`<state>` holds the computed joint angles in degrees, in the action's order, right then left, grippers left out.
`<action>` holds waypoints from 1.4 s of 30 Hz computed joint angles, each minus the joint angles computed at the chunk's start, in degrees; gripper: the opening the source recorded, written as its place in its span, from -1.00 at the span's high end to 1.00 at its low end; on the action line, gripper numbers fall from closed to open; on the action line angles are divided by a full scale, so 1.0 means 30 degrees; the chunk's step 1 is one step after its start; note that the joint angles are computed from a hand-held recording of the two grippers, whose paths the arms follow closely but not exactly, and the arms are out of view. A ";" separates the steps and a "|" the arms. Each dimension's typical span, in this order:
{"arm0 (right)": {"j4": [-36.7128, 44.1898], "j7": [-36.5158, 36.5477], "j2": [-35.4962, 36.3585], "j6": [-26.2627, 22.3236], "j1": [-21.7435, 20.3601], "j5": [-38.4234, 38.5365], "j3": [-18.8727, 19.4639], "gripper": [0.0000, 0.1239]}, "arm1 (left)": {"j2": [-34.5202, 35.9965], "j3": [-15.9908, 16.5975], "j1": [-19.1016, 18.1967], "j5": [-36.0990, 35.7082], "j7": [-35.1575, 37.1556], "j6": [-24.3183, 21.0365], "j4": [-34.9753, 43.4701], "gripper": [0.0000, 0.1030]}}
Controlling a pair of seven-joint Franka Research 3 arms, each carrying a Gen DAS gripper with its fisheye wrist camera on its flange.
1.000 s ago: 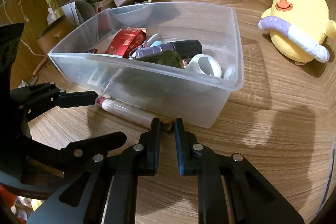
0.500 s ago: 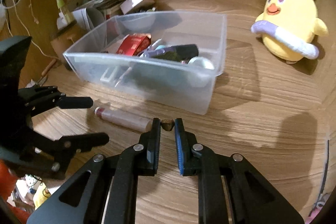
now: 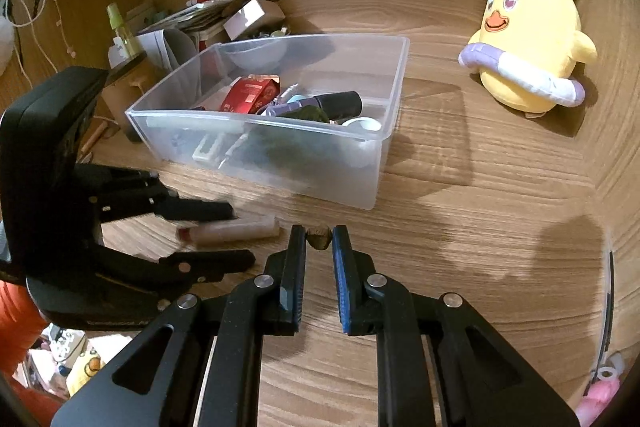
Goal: Organize objects
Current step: 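Move the left tool to the red-capped tube beside the box and grasp it, then lift the red-capped tube into the clear box and open the left tool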
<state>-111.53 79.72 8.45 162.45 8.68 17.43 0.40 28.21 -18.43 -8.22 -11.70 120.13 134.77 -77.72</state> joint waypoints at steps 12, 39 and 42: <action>-0.0117 -0.0769 -0.0396 0.0778 0.0050 0.0826 0.0270 0.80 | -0.1564 0.0277 -0.0013 -0.0210 -0.1973 0.1915 -0.2265 0.72; 0.2762 -0.0260 0.0754 0.2890 0.0339 0.0377 0.0074 0.80 | -0.3191 -0.0007 0.0816 -0.1513 -0.3434 0.7356 -0.2543 0.72; 0.3491 0.0258 0.1308 0.2630 0.0428 -0.0082 -0.0130 0.80 | -0.2651 0.0158 0.0685 -0.0951 -0.4126 0.7239 -0.1715 0.72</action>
<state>-101.06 80.49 12.38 170.34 9.97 17.19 0.01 20.26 -17.96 -6.16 -14.55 107.75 156.48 -82.86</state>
